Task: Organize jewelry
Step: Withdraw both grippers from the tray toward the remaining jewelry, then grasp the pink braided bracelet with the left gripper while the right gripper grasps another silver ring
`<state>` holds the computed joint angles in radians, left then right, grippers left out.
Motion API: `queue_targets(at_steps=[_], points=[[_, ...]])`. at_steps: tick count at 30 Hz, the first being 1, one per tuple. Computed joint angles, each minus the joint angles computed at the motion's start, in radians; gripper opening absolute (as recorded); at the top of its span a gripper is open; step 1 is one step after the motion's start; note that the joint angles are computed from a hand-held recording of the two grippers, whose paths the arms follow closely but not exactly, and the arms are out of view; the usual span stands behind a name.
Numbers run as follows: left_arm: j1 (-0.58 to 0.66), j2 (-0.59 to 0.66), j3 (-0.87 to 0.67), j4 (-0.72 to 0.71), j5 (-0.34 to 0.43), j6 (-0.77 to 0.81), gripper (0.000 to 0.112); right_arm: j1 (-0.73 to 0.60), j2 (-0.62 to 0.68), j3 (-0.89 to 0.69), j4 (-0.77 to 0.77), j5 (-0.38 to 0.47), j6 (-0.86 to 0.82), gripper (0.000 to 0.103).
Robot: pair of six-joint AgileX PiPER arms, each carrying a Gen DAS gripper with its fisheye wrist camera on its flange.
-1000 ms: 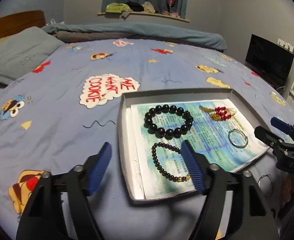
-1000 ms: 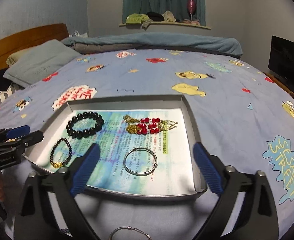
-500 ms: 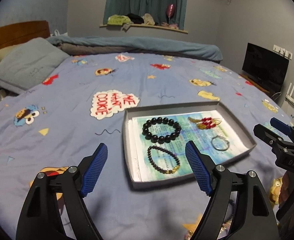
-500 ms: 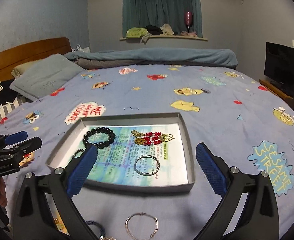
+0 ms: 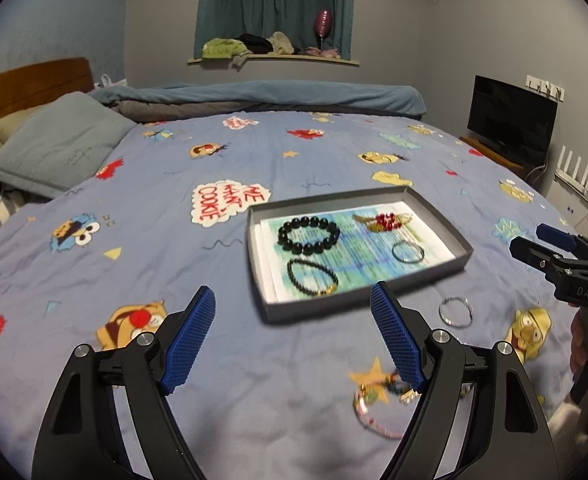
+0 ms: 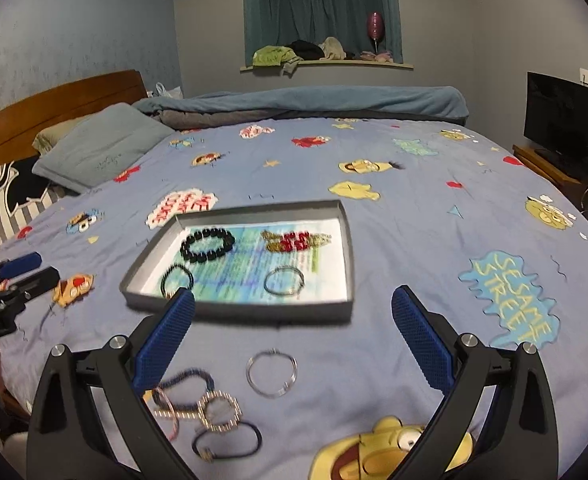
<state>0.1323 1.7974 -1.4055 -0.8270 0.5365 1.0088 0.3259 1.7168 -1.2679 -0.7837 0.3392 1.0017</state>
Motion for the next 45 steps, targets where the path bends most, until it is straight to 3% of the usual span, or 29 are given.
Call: queue_targets(at_steps=[11, 21, 28, 33, 40, 45], points=[[0.015, -0.055, 0.143, -0.078, -0.003, 0.102, 0.08, 0.043, -0.046, 0.152, -0.156, -0.009, 0.175, 0.097], [-0.032, -0.035, 0.255, -0.167, -0.028, 0.213, 0.08, 0.049, 0.029, 0.181, -0.301, -0.033, 0.315, 0.097], [-0.07, 0.009, 0.303, -0.195, -0.065, 0.265, 0.079, 0.038, 0.11, 0.148, -0.272, -0.047, 0.268, 0.083], [-0.06, 0.046, 0.299, -0.211, -0.035, 0.286, 0.055, 0.027, 0.152, 0.118, -0.209, -0.057, 0.203, 0.072], [-0.039, 0.072, 0.319, -0.379, -0.031, 0.458, 0.038, 0.023, 0.192, 0.083, -0.273, -0.068, 0.259, 0.066], [-0.065, 0.063, 0.349, -0.444, -0.08, 0.578, 0.024, 0.036, 0.223, 0.062, -0.4, -0.06, 0.359, 0.065]])
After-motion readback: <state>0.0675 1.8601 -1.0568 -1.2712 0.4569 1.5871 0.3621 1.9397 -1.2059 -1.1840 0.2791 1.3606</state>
